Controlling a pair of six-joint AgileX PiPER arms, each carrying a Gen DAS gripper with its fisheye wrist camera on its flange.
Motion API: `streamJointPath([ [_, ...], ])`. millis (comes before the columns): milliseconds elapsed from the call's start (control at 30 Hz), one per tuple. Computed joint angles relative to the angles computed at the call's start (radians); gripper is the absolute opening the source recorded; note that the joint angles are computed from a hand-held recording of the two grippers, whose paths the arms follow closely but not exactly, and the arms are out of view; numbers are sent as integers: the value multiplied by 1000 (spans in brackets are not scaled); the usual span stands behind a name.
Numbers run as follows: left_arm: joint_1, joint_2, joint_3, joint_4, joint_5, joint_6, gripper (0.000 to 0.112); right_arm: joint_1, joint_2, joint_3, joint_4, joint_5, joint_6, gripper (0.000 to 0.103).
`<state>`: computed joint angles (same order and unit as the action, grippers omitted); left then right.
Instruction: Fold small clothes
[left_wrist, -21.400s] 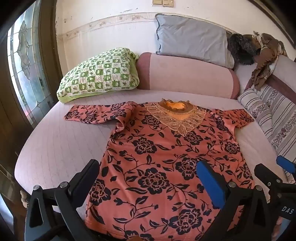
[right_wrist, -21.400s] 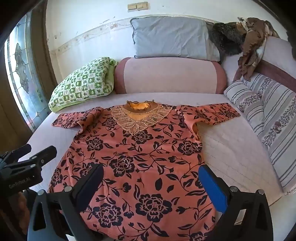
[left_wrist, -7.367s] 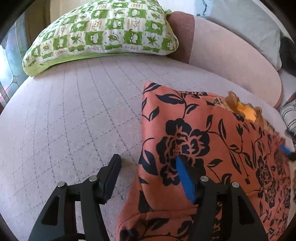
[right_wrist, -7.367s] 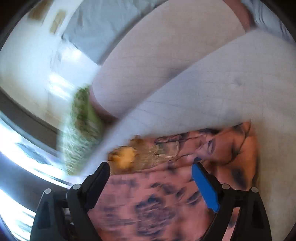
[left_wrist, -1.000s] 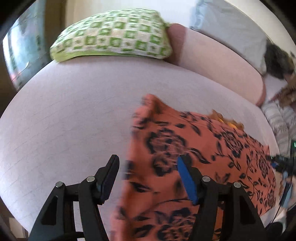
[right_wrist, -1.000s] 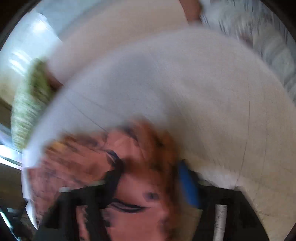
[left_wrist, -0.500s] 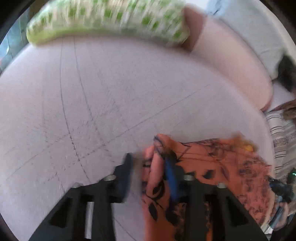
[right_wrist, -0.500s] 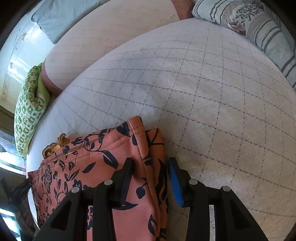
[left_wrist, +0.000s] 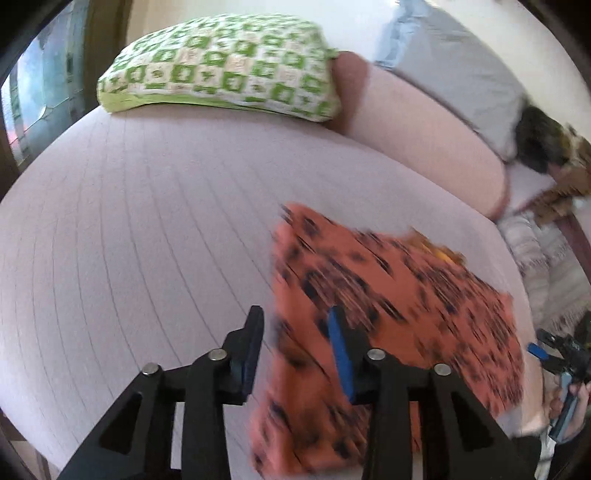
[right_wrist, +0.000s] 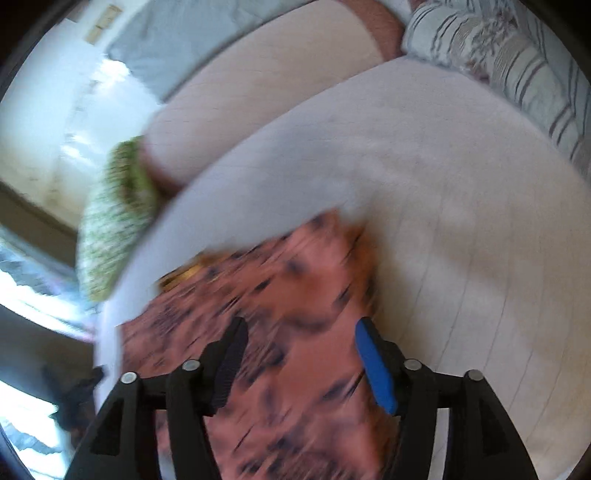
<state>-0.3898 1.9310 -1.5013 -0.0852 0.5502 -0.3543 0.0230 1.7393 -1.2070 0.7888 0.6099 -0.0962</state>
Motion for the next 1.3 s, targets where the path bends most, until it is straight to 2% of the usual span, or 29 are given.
streamJointPath([
  [33, -25, -35, 65, 18, -41, -30, 49, 3, -13, 54, 80, 9, -72, 72],
  [67, -58, -57, 121, 68, -76, -92, 60, 6, -10, 91, 120, 19, -111, 73],
  [100, -79, -59, 147, 87, -91, -115, 66, 5, -1, 141, 184, 11, -181, 73],
  [133, -90, -42, 149, 97, -74, -124, 66, -2, -14, 201, 236, -18, -211, 72],
  [200, -129, 14, 90, 209, 24, -201, 63, 0, -69, 238, 219, -48, -151, 71],
  [267, -162, -19, 97, 307, 35, -272, 63, 60, -160, 260, 99, -122, -57, 72],
  [300, -174, -63, 129, 334, 0, -311, 65, 79, -195, 269, 86, -135, -58, 72],
  [367, -182, -99, 152, 344, -37, -329, 67, 107, -239, 300, 134, -122, -106, 73],
  [400, -187, -95, 145, 350, -30, -330, 71, 115, -235, 312, 115, -130, -82, 75],
  [467, -180, -45, 119, 309, 10, -294, 72, 83, -172, 388, 196, -112, -117, 73],
  [500, -164, -13, 109, 257, 45, -257, 71, 63, -194, 424, 253, -126, -126, 70],
  [533, -147, -7, 125, 229, 41, -233, 68, 56, -221, 442, 269, -126, -132, 70],
  [567, -141, -42, 166, 240, -4, -242, 65, 51, -243, 441, 246, -108, -121, 70],
  [667, -132, -97, 177, 226, -2, -261, 65, 50, -317, 409, 66, -93, -30, 71],
  [733, -145, -128, 183, 319, -16, -341, 66, -15, -320, 381, 98, -60, -89, 71],
  [800, -158, -126, 147, 353, -6, -369, 66, -55, -274, 314, 82, -32, -76, 72],
  [900, -179, -96, 98, 329, -19, -335, 67, -127, -117, 180, 155, 11, -182, 72],
  [933, -199, -66, 65, 339, -19, -336, 67, -134, -96, 157, 155, 27, -182, 72],
  [1000, -222, -17, 16, 338, -12, -298, 67, -147, 7, 54, 149, 30, -184, 72],
  [1067, -240, 52, -53, 345, 9, -278, 67, -159, 124, -64, 159, 66, -179, 72],
  [1167, -247, 95, -75, 349, 25, -267, 67, -137, 248, -214, 51, 87, -103, 72],
  [1200, -244, 110, -88, 339, 37, -257, 67, -133, 281, -253, 25, 109, -78, 70],
  [1233, -240, 119, -90, 333, 39, -252, 67, -116, 301, -284, -23, 111, -47, 63],
  [1267, -237, 120, -85, 331, 39, -250, 67, -92, 314, -321, -111, 114, -1, 30],
  [1300, -234, 123, -77, 337, 37, -255, 67, -80, 320, -351, -159, 127, 46, 16],
])
